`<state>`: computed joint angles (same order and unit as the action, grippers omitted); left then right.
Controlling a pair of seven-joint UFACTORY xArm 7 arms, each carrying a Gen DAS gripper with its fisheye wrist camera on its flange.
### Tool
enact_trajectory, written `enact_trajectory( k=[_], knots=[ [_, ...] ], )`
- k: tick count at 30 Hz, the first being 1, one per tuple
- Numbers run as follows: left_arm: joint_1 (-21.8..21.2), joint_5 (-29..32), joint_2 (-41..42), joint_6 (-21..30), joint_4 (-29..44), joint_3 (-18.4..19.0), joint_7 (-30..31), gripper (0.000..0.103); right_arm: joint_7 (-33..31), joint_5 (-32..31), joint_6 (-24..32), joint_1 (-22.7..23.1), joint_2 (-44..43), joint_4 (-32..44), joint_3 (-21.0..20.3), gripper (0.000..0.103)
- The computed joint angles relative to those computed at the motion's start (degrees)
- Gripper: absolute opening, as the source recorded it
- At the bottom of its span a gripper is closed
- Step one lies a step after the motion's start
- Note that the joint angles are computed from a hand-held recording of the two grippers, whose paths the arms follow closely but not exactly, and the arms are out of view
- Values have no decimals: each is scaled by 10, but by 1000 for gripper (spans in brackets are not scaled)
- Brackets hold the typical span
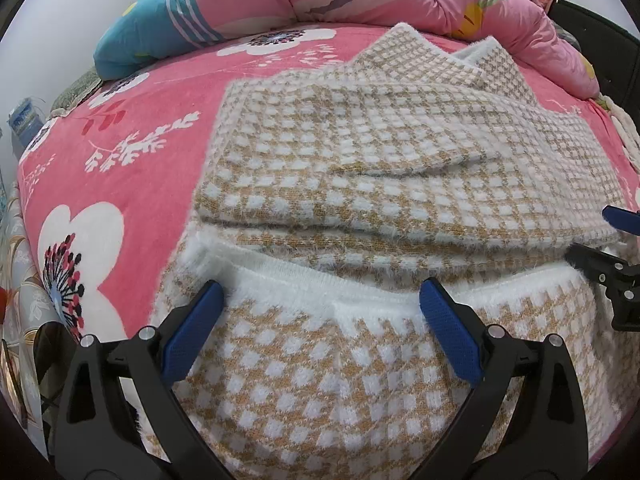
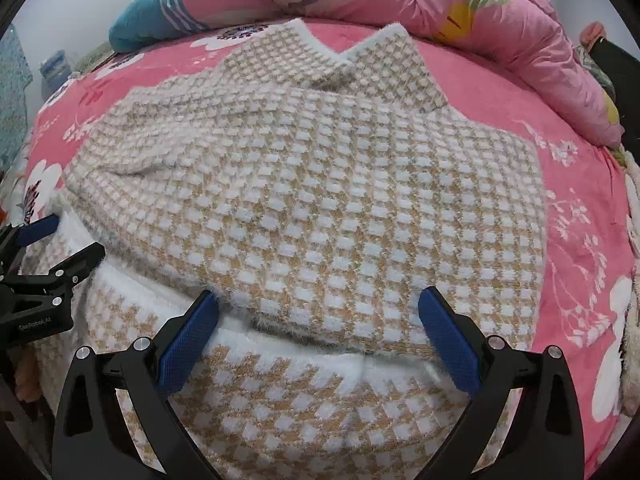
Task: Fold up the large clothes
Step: 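Press both open grippers along the folded hem edge to smooth it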
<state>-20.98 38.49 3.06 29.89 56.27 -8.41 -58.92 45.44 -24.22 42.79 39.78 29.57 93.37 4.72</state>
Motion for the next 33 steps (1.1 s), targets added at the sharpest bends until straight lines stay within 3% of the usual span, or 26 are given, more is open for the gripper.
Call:
enact_trajectory(
  k=[33],
  knots=[
    [-2,15,0,-2,-4,1,-14,95,-8,7,18,2,10,17,-1,97]
  ],
)
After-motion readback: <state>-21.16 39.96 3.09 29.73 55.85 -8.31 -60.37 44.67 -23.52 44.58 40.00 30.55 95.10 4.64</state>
